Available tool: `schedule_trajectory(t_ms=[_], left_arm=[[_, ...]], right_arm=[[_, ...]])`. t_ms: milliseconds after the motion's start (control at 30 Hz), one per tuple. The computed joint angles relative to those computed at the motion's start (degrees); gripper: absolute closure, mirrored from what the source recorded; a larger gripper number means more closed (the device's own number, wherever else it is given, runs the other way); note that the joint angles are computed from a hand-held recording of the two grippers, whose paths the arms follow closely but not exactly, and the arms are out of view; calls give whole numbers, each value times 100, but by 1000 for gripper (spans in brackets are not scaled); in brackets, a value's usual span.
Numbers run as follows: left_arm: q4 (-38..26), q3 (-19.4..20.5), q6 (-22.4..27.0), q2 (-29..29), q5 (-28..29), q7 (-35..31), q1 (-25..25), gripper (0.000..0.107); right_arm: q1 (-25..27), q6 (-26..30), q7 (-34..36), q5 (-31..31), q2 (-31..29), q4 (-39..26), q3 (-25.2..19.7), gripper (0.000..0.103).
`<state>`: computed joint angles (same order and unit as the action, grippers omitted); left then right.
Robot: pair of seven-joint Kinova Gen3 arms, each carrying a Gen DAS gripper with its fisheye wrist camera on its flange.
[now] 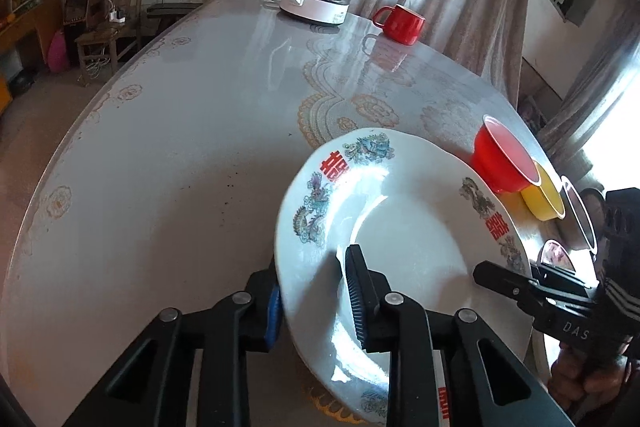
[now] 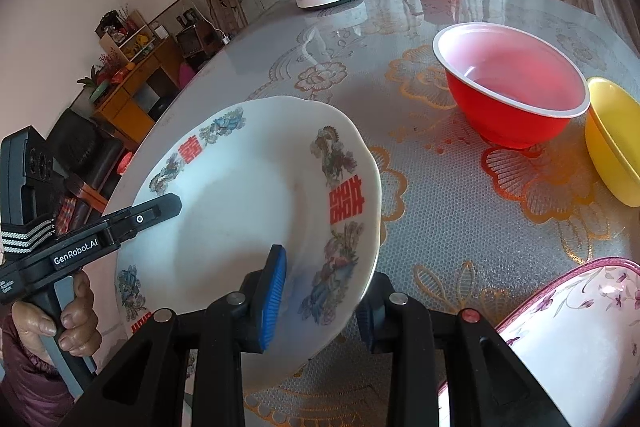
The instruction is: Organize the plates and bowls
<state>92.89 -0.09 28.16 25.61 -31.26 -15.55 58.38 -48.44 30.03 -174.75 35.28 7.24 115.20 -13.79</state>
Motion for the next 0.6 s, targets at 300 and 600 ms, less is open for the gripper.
schedule_trajectory(t_ms=[300, 600], left_arm=[[353, -58, -295, -199, 117, -90, -22, 78], [375, 45, -382, -222, 228, -66, -116, 80]], right_arm=[[63, -17, -22, -60, -140, 99, -128, 70], [-163, 206, -247, 203, -68, 18, -99, 70]])
